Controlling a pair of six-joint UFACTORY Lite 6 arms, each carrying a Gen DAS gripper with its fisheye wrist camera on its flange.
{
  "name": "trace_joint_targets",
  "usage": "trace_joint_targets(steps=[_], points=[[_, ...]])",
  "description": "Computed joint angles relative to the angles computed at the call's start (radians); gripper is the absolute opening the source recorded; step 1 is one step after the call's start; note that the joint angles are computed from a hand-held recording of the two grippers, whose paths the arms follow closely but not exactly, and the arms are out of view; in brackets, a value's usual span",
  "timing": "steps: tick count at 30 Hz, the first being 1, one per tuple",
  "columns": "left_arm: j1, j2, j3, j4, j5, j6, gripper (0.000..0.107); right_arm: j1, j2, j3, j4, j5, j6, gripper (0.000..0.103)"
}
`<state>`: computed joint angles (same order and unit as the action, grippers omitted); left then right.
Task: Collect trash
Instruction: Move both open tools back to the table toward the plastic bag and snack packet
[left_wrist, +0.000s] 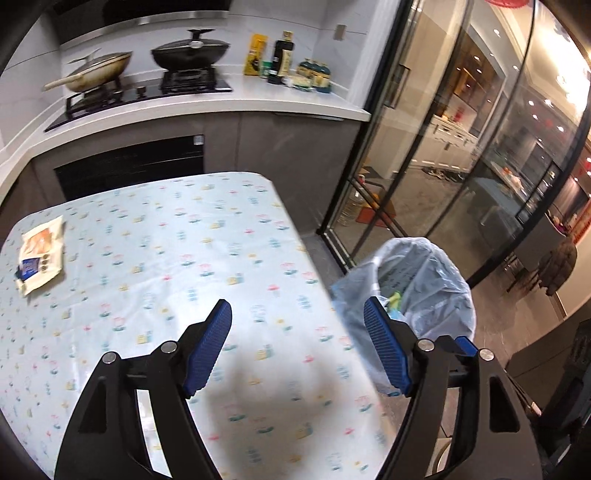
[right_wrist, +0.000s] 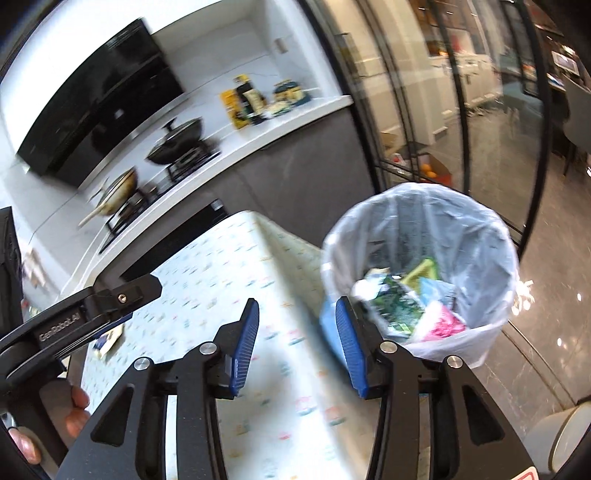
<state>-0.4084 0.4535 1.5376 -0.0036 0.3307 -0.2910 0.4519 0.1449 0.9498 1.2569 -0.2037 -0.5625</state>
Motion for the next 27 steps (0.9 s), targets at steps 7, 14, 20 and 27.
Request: trace_joint_targets(steps=[7,14,20,27], points=[[0.180,-0.186,-0.244,-0.142,-0.058,0.182,0.075,0.187,0.125,0.178,0.371,-0.058,-0.345,0.048],[0.394,-0.287,-0.402,-0.426,-0.070,0.533,0.081,0.337,0.319,0.419,0.676,-0.111,-0.642,0.055],[0.599,-0.310,-0.471,-0.697,-0.056,0.878,0.085,0.418,0.524,0.660,0.946,-0.142,-0.902,0.056],[0.795,-0.248,-0.440,-0.876,0.012,1.117,0.085,0.468,0.780,0.994,1.252,-0.213,-1.219,0.056]])
